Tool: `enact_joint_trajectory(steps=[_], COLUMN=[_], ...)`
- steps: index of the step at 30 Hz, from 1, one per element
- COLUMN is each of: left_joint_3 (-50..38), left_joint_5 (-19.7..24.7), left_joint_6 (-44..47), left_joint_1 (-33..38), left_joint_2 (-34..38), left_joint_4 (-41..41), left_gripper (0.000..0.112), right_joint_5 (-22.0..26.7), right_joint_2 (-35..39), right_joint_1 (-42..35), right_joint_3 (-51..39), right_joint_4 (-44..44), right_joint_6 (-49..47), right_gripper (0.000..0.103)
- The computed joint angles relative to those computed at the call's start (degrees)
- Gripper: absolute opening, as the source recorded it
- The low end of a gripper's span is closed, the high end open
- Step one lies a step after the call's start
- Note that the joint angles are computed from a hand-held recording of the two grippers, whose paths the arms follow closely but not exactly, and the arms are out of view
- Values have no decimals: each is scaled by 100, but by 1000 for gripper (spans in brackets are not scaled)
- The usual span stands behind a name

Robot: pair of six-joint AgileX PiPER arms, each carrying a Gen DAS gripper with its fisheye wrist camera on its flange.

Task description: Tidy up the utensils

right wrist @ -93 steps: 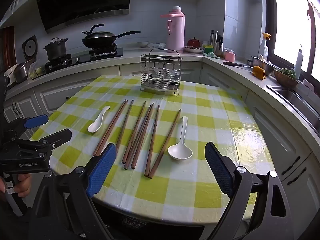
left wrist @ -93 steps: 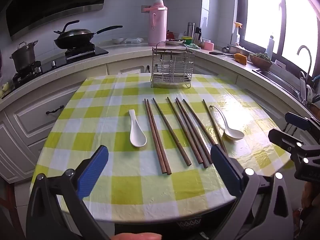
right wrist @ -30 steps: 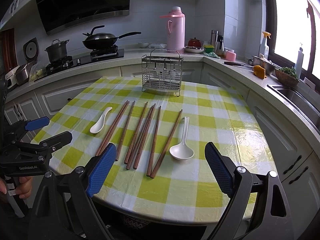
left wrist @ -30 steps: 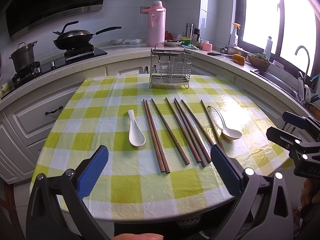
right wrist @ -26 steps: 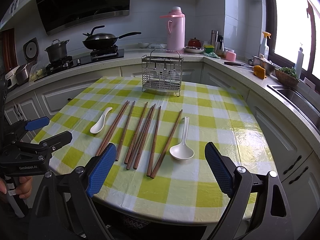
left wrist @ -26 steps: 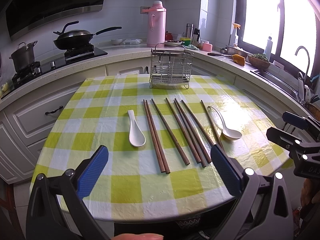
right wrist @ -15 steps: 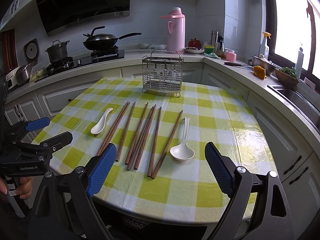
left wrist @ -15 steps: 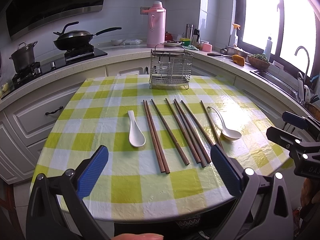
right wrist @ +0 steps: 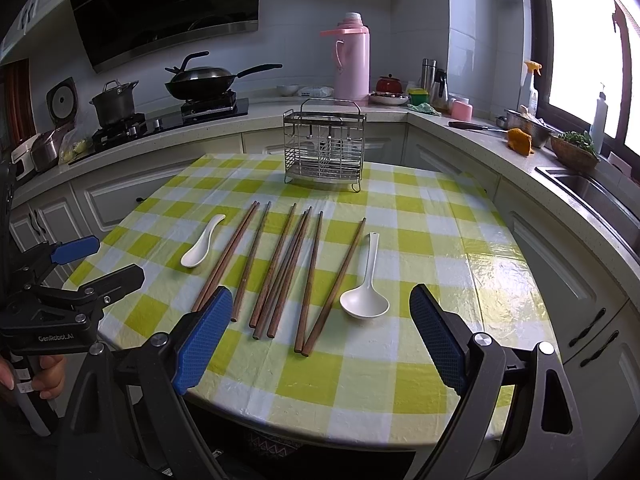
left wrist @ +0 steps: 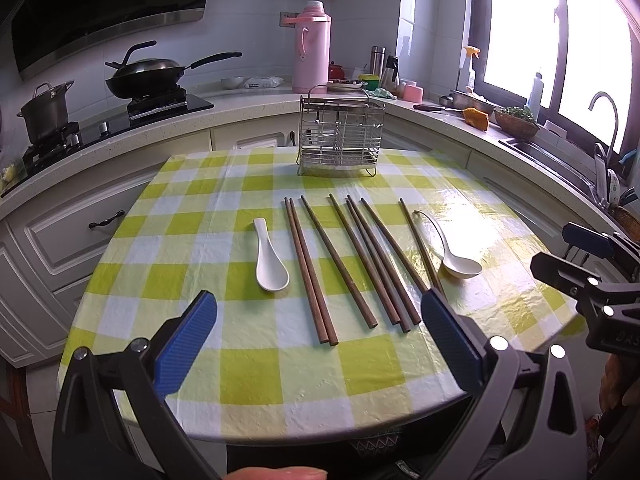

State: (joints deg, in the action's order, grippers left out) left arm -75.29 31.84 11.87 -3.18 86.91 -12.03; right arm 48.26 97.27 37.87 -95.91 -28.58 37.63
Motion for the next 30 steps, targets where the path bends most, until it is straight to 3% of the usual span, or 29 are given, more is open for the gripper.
enact_joint_trajectory(steps=[11, 16, 20, 27, 30], left_joint_3=[96, 25, -62, -814, -1610], left_joint_5=[-5, 36, 36, 429, 846], left_joint_6=[229, -657, -890, 246, 127], left_joint_1=[75, -44, 31, 460, 531], left_joint_2=[33, 181, 356, 1209, 1845], left_joint_4=[-315, 607, 801, -403, -298], left_gripper=[99, 99, 99, 99, 99], right_joint_5=[-148, -280, -494, -371, -61], right_joint_2=[72, 177, 257, 945, 1464], right_joint_1=[-87, -273, -520, -1100, -1484], right_joint_3=[147, 214, 275, -378, -1066], right_joint_4=[130, 315, 481, 1150, 1734], right_joint_6=[33, -11, -32, -546, -1018], right_gripper=[85, 85, 85, 85, 85])
